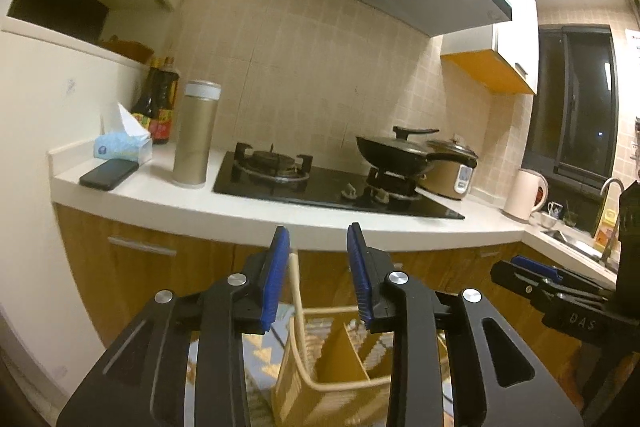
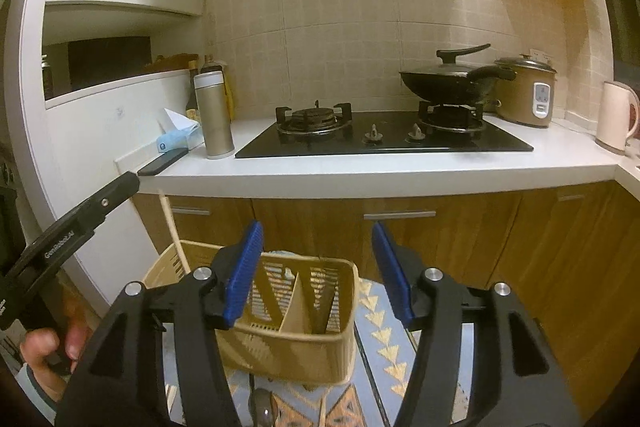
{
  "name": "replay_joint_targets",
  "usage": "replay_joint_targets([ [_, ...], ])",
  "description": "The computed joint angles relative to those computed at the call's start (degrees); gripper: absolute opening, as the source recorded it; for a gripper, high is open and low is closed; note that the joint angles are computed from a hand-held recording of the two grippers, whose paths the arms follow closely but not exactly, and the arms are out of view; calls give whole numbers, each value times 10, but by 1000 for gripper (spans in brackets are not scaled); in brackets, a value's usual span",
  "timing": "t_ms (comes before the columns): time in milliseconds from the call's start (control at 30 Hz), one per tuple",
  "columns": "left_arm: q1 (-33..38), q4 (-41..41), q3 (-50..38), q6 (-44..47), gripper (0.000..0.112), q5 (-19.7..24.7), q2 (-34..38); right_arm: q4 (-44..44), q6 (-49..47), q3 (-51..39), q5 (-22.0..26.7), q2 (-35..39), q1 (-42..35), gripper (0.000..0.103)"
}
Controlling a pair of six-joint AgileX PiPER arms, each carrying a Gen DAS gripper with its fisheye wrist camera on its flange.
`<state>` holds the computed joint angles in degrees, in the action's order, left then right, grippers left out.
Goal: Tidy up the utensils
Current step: 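Lift the chopstick and clear spoon and drop them into the tan caddy, then lower the left gripper to the chopstick pair while the right gripper grasps a chopstick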
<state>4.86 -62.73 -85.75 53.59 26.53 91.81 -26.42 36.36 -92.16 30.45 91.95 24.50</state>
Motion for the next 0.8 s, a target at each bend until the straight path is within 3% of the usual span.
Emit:
replay_joint_targets([
  [267,50,109,-9,-126,28,125,-43,57,-28,9,76,-50,6,53],
  [367,63,159,-32,-172,28,187,-45,69,-39,0,128,-53,15,53],
  [500,87,199,-66,-222,28,299,-25,159,-90,-3,188,-46,-4,53],
  [633,109,215,-66,-238,28,379,1,227,-135,5,237,-29,-24,53],
  [800,104,273,-20,-237,28,384,14,249,-152,26,258,-8,-27,53],
])
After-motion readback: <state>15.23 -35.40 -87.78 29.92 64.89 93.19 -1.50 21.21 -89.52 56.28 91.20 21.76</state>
